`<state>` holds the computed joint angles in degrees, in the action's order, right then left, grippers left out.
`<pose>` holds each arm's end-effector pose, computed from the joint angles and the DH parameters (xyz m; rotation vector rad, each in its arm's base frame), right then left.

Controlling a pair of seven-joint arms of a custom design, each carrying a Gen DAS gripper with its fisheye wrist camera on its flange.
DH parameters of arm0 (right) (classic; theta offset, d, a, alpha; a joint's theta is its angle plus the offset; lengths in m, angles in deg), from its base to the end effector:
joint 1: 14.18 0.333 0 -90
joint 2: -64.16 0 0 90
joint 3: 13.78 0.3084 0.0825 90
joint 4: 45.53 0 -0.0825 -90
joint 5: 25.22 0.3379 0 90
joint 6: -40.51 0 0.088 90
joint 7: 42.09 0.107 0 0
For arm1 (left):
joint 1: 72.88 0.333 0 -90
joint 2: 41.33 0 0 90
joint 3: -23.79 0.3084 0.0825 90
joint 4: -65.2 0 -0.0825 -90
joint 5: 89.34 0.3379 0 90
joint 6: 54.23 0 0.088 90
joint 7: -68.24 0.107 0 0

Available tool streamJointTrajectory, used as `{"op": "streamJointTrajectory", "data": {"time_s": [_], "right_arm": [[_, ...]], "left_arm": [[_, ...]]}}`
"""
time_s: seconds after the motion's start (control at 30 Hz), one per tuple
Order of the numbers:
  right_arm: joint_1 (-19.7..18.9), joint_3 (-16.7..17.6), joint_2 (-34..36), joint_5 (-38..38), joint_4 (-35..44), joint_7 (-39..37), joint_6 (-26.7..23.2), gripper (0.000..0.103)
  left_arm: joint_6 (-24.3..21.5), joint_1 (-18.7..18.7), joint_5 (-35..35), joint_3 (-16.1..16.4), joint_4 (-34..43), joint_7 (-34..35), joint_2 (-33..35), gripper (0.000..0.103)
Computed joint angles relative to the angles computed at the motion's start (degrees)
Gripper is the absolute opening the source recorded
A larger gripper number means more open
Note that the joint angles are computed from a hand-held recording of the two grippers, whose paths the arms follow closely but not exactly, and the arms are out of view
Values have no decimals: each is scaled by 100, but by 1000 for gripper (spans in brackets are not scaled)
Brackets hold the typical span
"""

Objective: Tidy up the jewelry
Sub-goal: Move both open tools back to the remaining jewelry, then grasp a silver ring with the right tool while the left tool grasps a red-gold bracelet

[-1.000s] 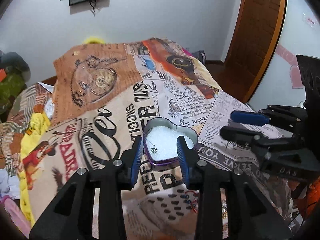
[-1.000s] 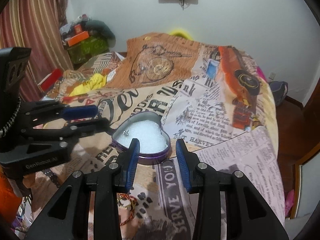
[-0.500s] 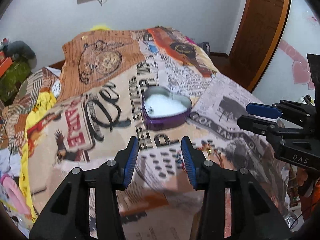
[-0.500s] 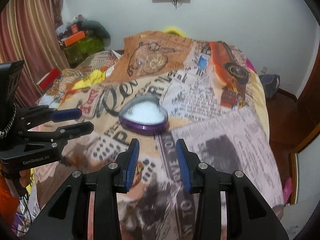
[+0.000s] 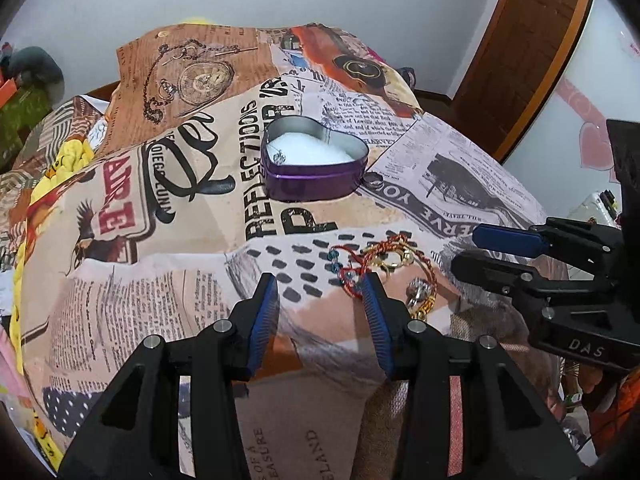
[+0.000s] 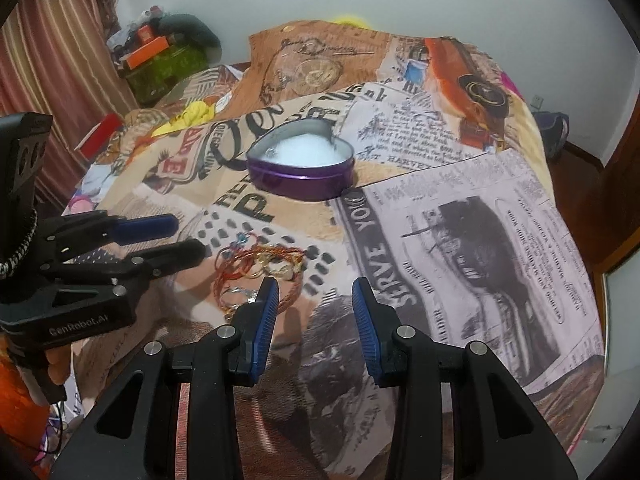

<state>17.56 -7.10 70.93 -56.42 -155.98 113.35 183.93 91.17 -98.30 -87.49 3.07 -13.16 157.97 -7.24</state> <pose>0.4555 0.3625 0.4908 -1.7426 1.9444 -0.4669 0.5413 -0.4651 0.4667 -1.2258 2.6381 -0.9357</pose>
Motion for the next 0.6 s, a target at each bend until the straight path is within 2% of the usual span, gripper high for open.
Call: {"op": "streamJointTrajectory", "data": {"time_s": [0.2, 0.33, 0.53, 0.6], "right_arm": [[65, 25, 208, 176, 237, -402, 217, 35], [150, -34, 455, 376, 496, -692, 182, 35], [213, -135, 678, 848, 629, -964, 128, 35], [300, -207, 685, 755, 623, -868, 131, 33]], "left_arm": [[204, 99, 21, 20, -478, -62, -269, 43], [315, 142, 121, 59, -808, -106, -459, 43], [419, 261, 41, -35, -977, -47, -553, 43], [418, 275, 0, -64, -954, -22, -541, 43]]}}
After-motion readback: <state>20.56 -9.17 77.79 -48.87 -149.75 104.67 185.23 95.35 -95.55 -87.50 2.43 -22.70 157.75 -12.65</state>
